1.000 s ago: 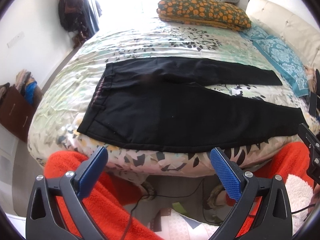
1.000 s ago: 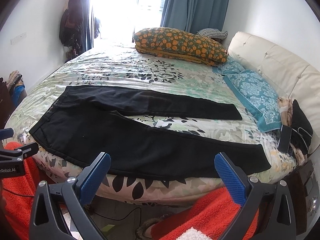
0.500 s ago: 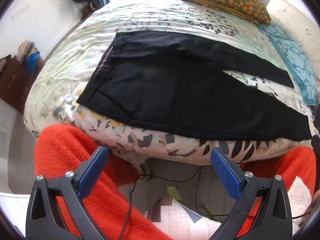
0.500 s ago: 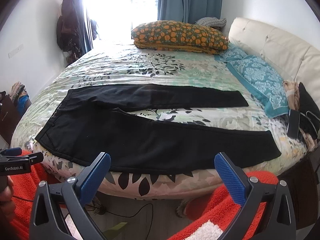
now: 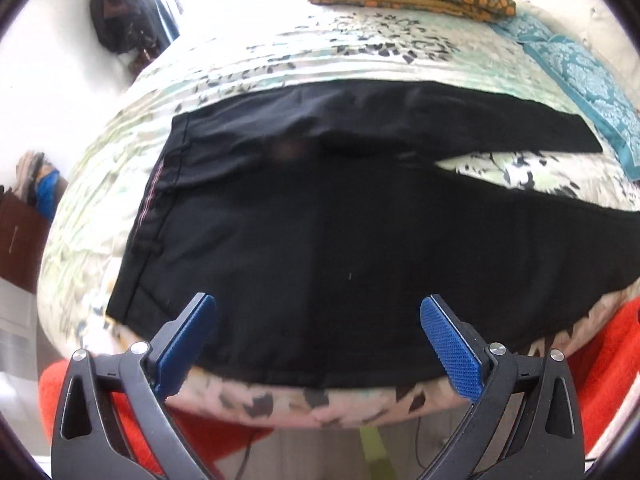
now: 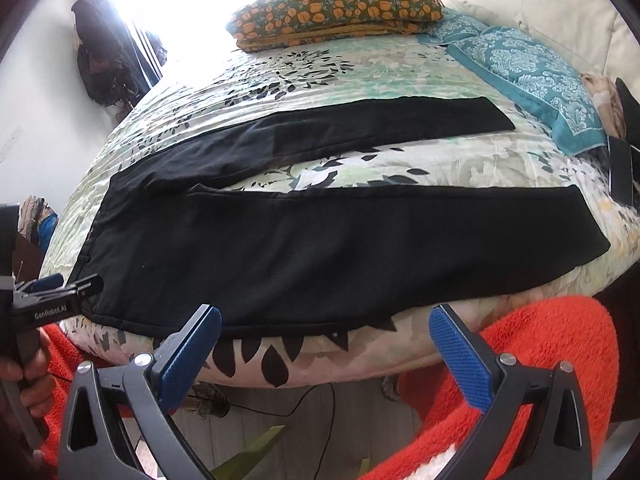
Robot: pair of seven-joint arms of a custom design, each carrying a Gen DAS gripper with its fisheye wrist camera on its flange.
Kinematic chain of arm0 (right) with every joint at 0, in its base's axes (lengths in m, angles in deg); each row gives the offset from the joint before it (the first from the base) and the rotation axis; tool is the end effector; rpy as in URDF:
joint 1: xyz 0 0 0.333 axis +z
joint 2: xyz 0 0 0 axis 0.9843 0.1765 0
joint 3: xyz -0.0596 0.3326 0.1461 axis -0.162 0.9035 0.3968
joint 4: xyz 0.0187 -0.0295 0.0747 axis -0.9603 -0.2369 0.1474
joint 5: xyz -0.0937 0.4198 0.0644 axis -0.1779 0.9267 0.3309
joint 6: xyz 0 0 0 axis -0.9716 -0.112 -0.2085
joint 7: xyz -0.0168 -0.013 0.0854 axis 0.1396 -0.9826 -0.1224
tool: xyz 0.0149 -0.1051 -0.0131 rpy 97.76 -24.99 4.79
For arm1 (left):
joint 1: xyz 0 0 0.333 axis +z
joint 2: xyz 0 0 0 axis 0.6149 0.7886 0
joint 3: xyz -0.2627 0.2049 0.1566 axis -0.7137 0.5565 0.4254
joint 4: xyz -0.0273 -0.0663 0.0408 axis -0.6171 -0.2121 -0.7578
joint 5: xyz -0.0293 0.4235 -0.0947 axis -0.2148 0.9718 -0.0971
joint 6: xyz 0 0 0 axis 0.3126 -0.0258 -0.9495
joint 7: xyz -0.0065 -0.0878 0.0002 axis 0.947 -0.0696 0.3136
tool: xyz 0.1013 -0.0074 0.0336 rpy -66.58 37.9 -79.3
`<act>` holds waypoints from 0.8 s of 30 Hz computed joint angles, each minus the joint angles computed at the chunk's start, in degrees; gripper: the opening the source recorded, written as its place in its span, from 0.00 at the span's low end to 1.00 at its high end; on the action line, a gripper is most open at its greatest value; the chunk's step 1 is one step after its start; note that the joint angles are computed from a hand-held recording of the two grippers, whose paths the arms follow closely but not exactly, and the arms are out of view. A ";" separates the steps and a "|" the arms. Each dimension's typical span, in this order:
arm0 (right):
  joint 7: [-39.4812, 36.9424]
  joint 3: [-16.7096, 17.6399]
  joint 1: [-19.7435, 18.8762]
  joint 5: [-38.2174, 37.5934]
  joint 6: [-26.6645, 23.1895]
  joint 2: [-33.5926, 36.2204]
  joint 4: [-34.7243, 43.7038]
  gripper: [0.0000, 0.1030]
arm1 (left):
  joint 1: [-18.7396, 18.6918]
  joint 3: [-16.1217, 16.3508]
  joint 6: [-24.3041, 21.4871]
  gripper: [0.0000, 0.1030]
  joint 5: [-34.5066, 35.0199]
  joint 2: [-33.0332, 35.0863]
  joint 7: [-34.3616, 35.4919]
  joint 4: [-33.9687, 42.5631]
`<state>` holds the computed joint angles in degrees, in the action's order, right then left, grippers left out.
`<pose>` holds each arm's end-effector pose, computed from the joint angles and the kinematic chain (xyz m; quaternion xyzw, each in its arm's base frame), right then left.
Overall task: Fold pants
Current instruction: 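Lower the right gripper to the end of the trouser leg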
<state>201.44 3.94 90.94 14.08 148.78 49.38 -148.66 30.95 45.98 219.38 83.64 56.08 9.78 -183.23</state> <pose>0.4449 0.2129 0.4717 -0.6572 0.6935 -0.1468 0.2562 0.5138 -0.1753 0.4604 -0.7005 0.6698 -0.1255 0.2118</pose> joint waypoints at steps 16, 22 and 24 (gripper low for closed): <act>-39.54 -17.92 -8.68 35.68 -0.79 31.17 30.19 1.00 | -1.53 3.64 8.20 1.00 11.36 16.60 -14.20 7.14; -28.03 -20.92 -12.59 28.43 -11.76 49.91 54.09 0.98 | -1.14 2.94 6.56 1.00 7.84 17.18 -12.30 8.47; -25.85 -19.03 -15.22 30.05 -13.57 53.71 58.78 0.90 | -0.58 2.70 5.82 1.00 5.43 17.92 -9.70 9.51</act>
<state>175.59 -15.09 75.72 44.13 135.21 103.09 -89.88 30.36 48.68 225.19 89.07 74.00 0.08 -173.73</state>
